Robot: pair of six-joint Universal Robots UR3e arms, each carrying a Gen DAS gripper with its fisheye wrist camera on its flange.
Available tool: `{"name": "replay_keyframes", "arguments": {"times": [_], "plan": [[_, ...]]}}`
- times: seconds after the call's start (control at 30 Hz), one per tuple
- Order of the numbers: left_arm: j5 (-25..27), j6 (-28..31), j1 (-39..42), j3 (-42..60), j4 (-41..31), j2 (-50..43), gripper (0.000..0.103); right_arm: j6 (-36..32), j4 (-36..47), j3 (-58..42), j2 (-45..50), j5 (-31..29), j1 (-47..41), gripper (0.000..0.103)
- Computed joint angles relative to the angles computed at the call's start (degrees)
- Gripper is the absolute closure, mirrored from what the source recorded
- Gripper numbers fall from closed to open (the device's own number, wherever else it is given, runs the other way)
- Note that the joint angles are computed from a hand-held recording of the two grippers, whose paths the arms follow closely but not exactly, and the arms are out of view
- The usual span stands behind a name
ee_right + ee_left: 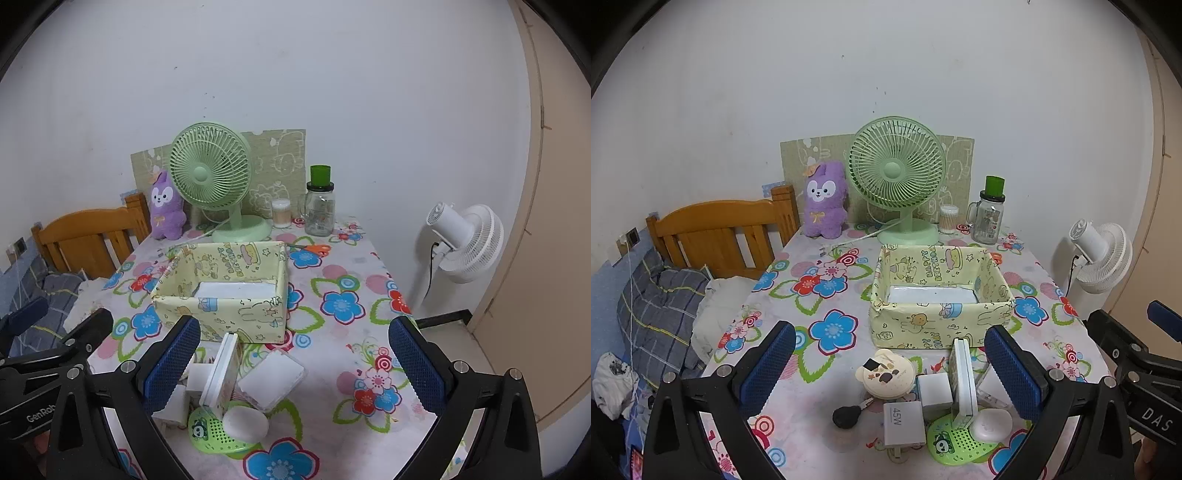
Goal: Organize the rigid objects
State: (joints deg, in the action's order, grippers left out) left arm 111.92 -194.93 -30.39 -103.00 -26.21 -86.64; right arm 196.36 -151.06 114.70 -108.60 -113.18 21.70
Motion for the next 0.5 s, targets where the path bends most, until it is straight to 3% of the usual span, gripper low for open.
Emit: {"name": "replay_keyframes", "arguments": {"times": [0.5], "plan": [[-3.3,1.3,2.6,-2.2,4.8,-5.7,0.000,-1.4,-6.7,4.5,3.9,4.5,-4.0,0.000]]}}
